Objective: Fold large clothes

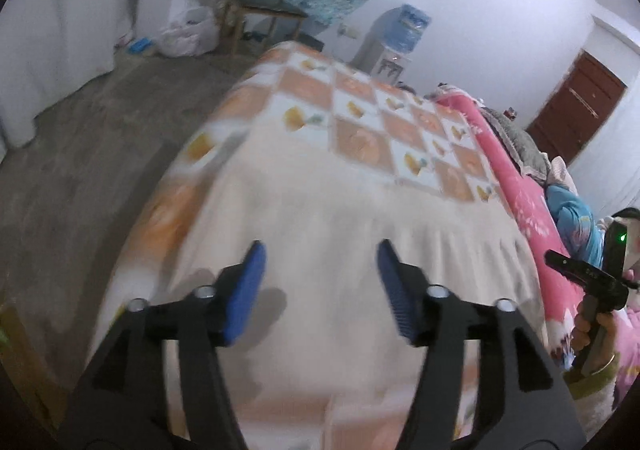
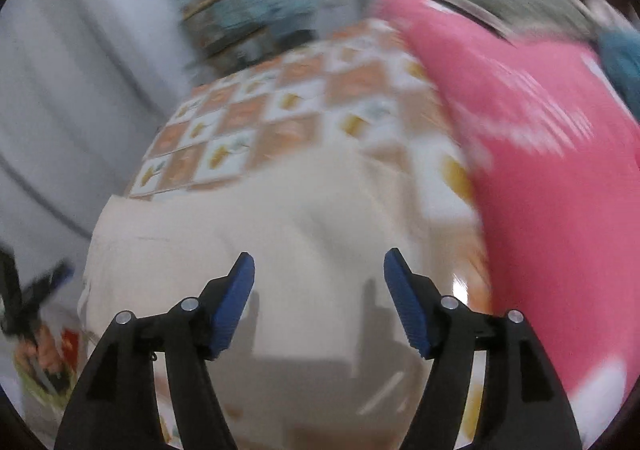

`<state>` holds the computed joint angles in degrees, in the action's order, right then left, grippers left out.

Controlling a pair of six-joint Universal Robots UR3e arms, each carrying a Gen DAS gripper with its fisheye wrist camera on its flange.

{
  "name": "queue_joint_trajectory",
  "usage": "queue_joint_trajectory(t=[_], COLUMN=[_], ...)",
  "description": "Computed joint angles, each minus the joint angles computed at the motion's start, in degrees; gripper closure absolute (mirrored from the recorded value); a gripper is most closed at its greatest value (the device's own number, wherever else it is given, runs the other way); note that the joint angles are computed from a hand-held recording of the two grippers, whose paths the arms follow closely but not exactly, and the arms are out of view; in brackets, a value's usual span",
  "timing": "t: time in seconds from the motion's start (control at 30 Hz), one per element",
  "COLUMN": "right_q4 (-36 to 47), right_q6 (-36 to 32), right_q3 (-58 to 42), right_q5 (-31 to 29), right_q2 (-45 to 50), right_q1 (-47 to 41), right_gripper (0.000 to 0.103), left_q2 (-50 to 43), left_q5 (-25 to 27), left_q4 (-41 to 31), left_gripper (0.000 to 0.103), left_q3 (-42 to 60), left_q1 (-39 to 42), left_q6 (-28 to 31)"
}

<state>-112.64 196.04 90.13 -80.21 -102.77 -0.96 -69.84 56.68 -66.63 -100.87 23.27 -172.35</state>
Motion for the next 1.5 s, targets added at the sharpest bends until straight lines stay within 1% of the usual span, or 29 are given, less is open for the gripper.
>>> queue_joint_trajectory(t=[0.03,0.1,0.17,0.23,0.27,0.3,0.33,0.37,0.4,0.43,0.47,0.5,0.57,0.6,0.67,0.7,0.77,0.8,0.9,1.0,1.13,1.2,1.27,1.3,1.37,1.4,1.43,1.47,1.5], right_q4=[1.7,4.3,7.2,6.4,5.1,3.5,1.5,0.8,-0.4,-1.0,-1.0,-1.3,-1.0,-0.7,2.4,3.4,4.4,4.5,4.0,3.9,4.3,4.3,4.9,6.0,7.8,8.2,8.7,8.8,8.7], right_q6=[0.5,-0.1,-0.6,-1.2,-0.4,0.5,0.4,0.3,0.6,0.5,0.7,0.9,1.4,1.6,1.7,1.3,1.3,0.9,-0.2,-0.6,0.4,0.8,0.2,0.0,-0.3,-0.3,-0.4,-0.6,-1.2], right_q3=[4.0,10.0,13.9,16.4,16.6,16.6,17.0,17.1,17.4,17.7,17.7,18.6,18.7,18.8,18.8,19.3,22.6,24.8,26.4,24.6,24.7,26.0,27.3,26.8,23.8,22.3,21.3,21.4,22.3], right_q5=[1.8,5.7,8.4,9.0,7.7,6.0,5.1,4.5,3.6,3.1,2.6,3.8,4.0,4.3,5.9,6.2,6.6,7.2,10.0,8.4,6.1,5.2,6.8,7.6,7.4,6.2,4.9,4.7,4.5], right_q2=[-4.5,-11.3,-16.2,-18.3,-17.7,-16.6,-15.9,-15.5,-14.2,-13.2,-12.7,-13.5,-17.2,-19.1,-23.8,-24.8,-26.3,-26.8,-29.5,-28.4,-29.7,-30.0,-30.1,-30.8,-31.7,-31.5,-30.9,-30.6,-30.3], right_q1=[-2.7,-7.5,-11.2,-11.4,-10.0,-8.2,-6.9,-6.2,-5.0,-4.4,-4.1,-4.9,-5.3,-5.4,-7.2,-7.8,-8.9,-9.7,-12.5,-10.7,-8.4,-7.9,-9.8,-10.7,-10.3,-9.1,-8.2,-8.2,-8.5], right_gripper=[0.037,0.037,0.037,0.037,0.037,0.037,0.037,0.038,0.047,0.072,0.086,0.096,0.097,0.097,0.097,0.097,0.097,0.097,0.097,0.097,0.097,0.097,0.097,0.097,0.097,0.097,0.097,0.097,0.097], left_q2=[3.7,10.6,12.1,12.7,12.1,11.1,10.4,9.4,8.1,7.7,7.9,8.0,10.5,13.1,15.5,16.0,14.3,13.3,14.4,15.0,18.8,18.2,16.7,17.2,20.7,23.1,24.0,24.2,23.9], left_q5=[0.1,0.8,2.5,3.8,4.9,5.4,5.9,7.4,9.2,9.5,9.0,8.2,6.5,4.1,1.2,1.6,5.7,6.6,3.1,1.9,-0.8,0.9,1.8,1.5,-2.3,-5.0,-5.5,-4.9,-3.2], left_q4=[-2.2,-5.9,-7.6,-5.2,-3.7,-1.8,0.1,2.3,4.7,6.8,7.6,7.3,4.4,1.4,-3.0,-4.2,-1.4,-0.2,-1.0,-1.3,-5.3,-4.8,-3.3,-4.2,-11.8,-17.9,-20.3,-20.7,-18.4], left_gripper=[0.036,0.035,0.035,0.039,0.044,0.055,0.062,0.065,0.076,0.085,0.089,0.093,0.095,0.095,0.095,0.095,0.095,0.094,0.094,0.094,0.094,0.094,0.093,0.094,0.094,0.094,0.094,0.094,0.094], left_q3=[-2.1,-6.9,-9.1,-11.7,-12.3,-13.0,-13.6,-14.0,-14.4,-15.2,-16.0,-15.8,-14.7,-13.9,-12.5,-12.5,-14.6,-15.6,-17.0,-16.5,-17.2,-18.2,-19.1,-18.6,-15.9,-14.1,-13.5,-13.7,-15.4], left_q1=[2.2,7.2,9.1,9.2,8.2,7.1,6.1,4.8,3.3,2.7,2.9,3.3,5.1,7.5,10.2,10.5,7.7,7.1,10.2,10.9,14.1,13.4,12.2,12.5,16.8,20.3,21.4,21.3,20.0], left_q6=[1.4,3.2,2.1,0.8,-0.2,-0.9,-2.0,-3.6,-4.9,-5.2,-5.3,-5.0,-2.9,-0.4,2.7,3.8,3.6,3.4,4.4,5.6,8.5,8.2,7.1,7.3,11.8,16.0,17.9,18.4,17.9])
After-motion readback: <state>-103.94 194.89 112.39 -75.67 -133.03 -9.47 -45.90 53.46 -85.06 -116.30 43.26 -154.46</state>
